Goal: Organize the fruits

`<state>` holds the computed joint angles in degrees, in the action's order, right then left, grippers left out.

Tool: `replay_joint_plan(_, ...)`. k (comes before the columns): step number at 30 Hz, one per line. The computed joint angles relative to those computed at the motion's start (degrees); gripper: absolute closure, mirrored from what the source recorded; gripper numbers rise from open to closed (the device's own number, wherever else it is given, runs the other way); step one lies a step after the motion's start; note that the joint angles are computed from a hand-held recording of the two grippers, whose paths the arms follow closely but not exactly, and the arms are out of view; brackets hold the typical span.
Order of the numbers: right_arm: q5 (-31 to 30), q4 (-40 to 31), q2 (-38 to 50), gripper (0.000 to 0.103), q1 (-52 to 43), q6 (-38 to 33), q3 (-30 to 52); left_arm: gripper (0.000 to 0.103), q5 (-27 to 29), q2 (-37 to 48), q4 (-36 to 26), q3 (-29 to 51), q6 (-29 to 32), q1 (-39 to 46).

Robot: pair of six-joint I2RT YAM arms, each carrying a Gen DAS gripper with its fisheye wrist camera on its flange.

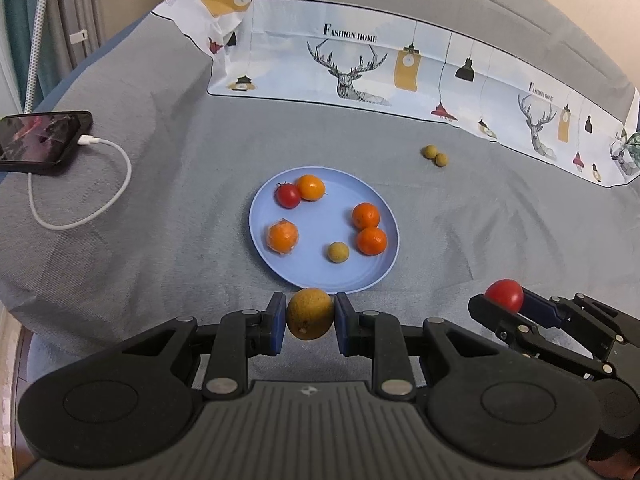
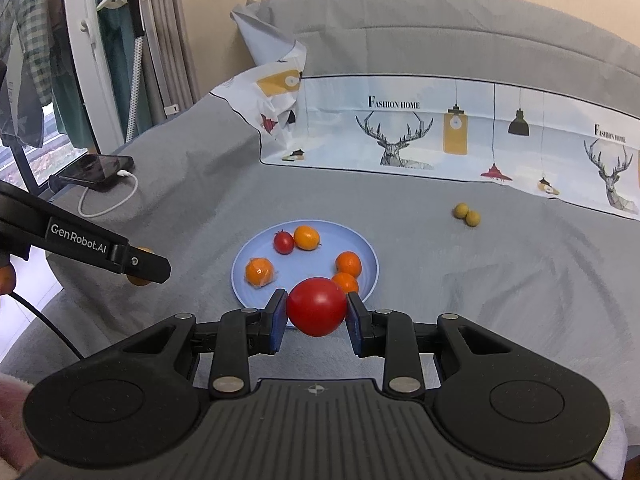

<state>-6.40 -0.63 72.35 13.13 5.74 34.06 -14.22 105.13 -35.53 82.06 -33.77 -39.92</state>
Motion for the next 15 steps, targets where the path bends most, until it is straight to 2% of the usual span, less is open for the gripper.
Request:
replay_joint_plan(10,-1.1,2.3,9.6,0.070,-1.5,-1.1,4.9,0.075,1.5,8.1,-1.8,8.4,2.1,3.5)
replay_joint_plan(15,-1.3,4.7,17.0,0.070,-1.6,-1.3,8.7,0.075,2.4,14.7,-3.7,15.2,3.9,5.5)
